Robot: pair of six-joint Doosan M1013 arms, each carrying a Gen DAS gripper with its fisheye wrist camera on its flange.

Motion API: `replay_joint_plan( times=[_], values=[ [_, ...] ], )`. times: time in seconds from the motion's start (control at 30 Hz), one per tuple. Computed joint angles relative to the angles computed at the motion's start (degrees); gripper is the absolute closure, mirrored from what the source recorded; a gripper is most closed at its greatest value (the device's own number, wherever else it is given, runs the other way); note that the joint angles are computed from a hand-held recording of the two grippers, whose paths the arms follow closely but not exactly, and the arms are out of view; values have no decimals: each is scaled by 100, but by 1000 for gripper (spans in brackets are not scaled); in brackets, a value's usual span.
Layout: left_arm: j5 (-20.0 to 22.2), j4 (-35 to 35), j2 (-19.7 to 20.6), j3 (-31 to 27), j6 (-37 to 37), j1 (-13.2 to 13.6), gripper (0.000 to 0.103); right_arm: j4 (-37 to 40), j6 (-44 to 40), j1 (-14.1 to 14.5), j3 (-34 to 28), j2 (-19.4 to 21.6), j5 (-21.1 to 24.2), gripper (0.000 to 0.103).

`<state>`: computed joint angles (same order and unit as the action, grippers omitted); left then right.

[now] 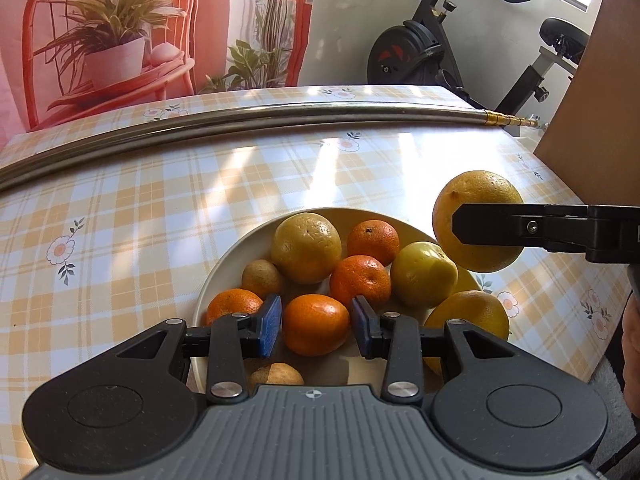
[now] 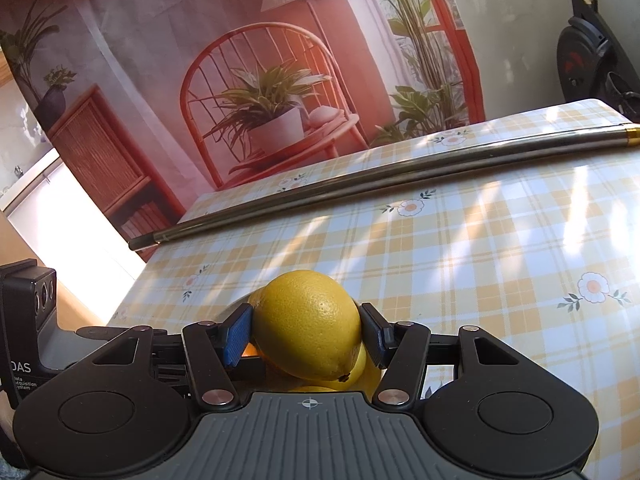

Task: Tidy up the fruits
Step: 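Carry the mandarin and lemon over the white plate and open both tools, then withdraw both open tools from the plate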

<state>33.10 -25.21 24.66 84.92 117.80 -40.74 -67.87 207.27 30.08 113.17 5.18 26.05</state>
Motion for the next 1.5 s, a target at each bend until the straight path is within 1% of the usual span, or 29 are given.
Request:
replay_joint_plan(
  times=[0.1,0.2,0.3,0.37,0.43,0.47,0.5,0.6,0.67,0.77,0.9,1.03,1.13,1.23,1.37,1.43,1.5],
  values=[
    [-213,-269,-113,99,162,38,62,113,-148,-6,-36,19,-38,50],
    [-470,-487,-239,216,134,84,62,387,-540,3,-100,53,-53,50],
    [-744,-529,-398,367,-176,125,62,790,-1105,19,-200,94,-54,50],
    [-978,-289,-502,475,-522,121,61,1037,-1470,35,-265,119,-65,50],
    [-1201,191,-594,568,-1060,104,56,1330,-1924,58,-356,157,-61,50],
    [-1241,482,-627,587,-1359,98,52,1456,-2142,73,-406,182,-46,50],
    [-1252,642,-658,604,-1515,105,51,1564,-2324,83,-450,208,-34,50],
    [-1410,660,-727,679,-1533,147,51,2140,-3138,105,-620,315,15,50],
    [-1523,786,-766,739,-1685,152,51,2585,-3765,136,-769,411,124,50],
    [-1578,621,-813,812,-1600,183,51,2898,-4276,189,-944,541,303,50],
    [-1585,517,-856,881,-1554,208,50,3339,-4731,200,-1108,665,532,50],
    [-1535,280,-861,893,-1459,249,48,3409,-4943,246,-1224,749,798,53],
    [-1487,170,-855,882,-1345,261,48,3417,-4915,247,-1230,757,805,53],
    [-1525,469,-866,893,-1528,224,48,3406,-4913,247,-1221,733,834,54],
    [-1424,772,-862,857,-1687,185,46,3110,-4713,275,-1209,669,875,54],
    [-1391,977,-873,845,-1823,159,42,2994,-4634,289,-1210,635,978,54],
    [-1346,1038,-887,827,-1862,147,33,2837,-4525,322,-1213,612,1130,53]
  ],
)
